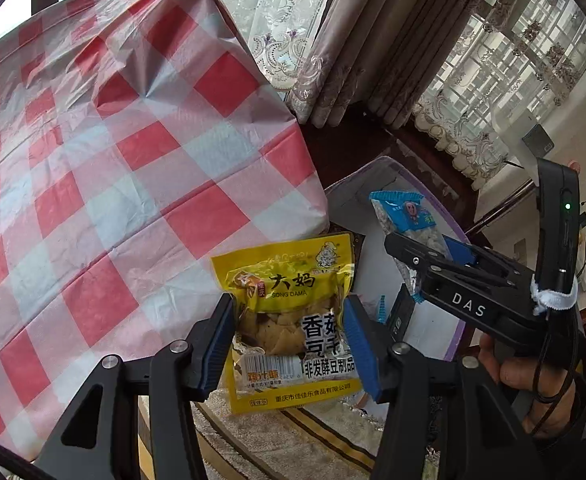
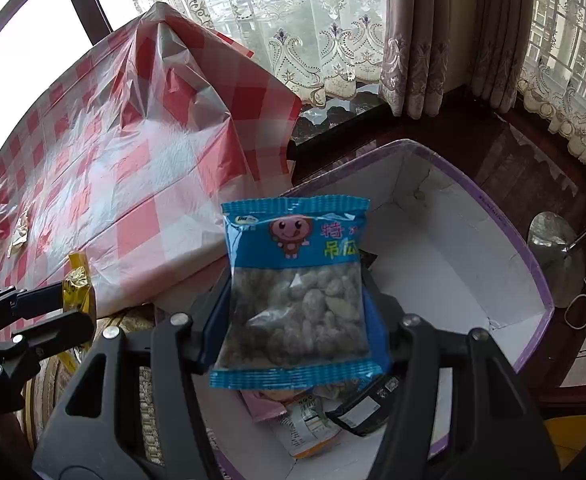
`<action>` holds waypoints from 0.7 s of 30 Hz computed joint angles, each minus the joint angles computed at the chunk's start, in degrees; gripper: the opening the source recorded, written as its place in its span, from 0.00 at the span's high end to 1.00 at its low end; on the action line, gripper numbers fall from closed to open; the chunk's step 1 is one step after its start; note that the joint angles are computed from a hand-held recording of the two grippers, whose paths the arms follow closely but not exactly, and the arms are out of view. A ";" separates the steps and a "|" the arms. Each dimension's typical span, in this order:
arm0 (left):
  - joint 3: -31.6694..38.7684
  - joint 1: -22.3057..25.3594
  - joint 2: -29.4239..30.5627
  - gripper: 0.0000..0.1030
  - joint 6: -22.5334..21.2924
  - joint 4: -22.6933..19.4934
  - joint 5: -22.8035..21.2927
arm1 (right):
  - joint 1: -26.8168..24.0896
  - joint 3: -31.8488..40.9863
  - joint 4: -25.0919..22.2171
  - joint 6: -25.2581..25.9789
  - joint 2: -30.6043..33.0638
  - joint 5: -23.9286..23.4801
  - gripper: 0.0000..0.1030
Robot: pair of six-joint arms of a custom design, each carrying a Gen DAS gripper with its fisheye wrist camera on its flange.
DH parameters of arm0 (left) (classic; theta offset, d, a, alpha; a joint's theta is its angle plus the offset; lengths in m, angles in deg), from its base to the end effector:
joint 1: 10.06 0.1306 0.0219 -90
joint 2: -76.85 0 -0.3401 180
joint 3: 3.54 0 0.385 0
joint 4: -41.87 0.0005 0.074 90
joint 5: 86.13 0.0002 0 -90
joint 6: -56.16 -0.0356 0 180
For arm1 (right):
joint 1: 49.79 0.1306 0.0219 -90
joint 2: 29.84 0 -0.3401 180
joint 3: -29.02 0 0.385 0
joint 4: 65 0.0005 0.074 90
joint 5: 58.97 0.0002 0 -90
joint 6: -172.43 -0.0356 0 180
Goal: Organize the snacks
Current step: 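Carry both packets to the white box and open both tools to drop them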
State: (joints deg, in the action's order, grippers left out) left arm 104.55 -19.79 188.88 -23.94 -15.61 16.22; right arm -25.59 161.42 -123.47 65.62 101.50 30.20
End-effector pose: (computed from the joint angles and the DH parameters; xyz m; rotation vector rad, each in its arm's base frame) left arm 0.5756 -0.1069 0.3238 0.0693 2.6590 -0.3989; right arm 0.6297 0.2830 0.3006 -0.1730 2.5936 0.2838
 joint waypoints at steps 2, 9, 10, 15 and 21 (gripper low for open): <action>0.81 -0.29 0.73 0.45 -0.20 -0.31 2.51 | -0.48 0.16 -0.39 -0.31 0.03 0.91 0.39; 1.15 0.10 0.98 0.26 2.15 0.40 5.04 | -1.50 -0.21 -0.40 -1.50 -0.91 3.65 0.30; 1.01 0.27 0.83 0.26 2.72 0.40 4.63 | -1.44 -0.24 0.01 -1.34 -1.16 3.96 0.29; 0.44 1.04 0.07 0.26 4.18 0.59 2.38 | -0.41 1.40 0.92 0.43 -1.00 5.86 0.22; -0.36 2.47 -1.00 0.26 4.98 1.51 -0.07 | 1.39 4.99 0.65 2.34 0.51 5.02 0.21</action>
State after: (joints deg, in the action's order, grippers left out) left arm 104.19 -17.32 187.88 -18.96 -14.11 16.15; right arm -24.20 166.41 -122.82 67.96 102.01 35.22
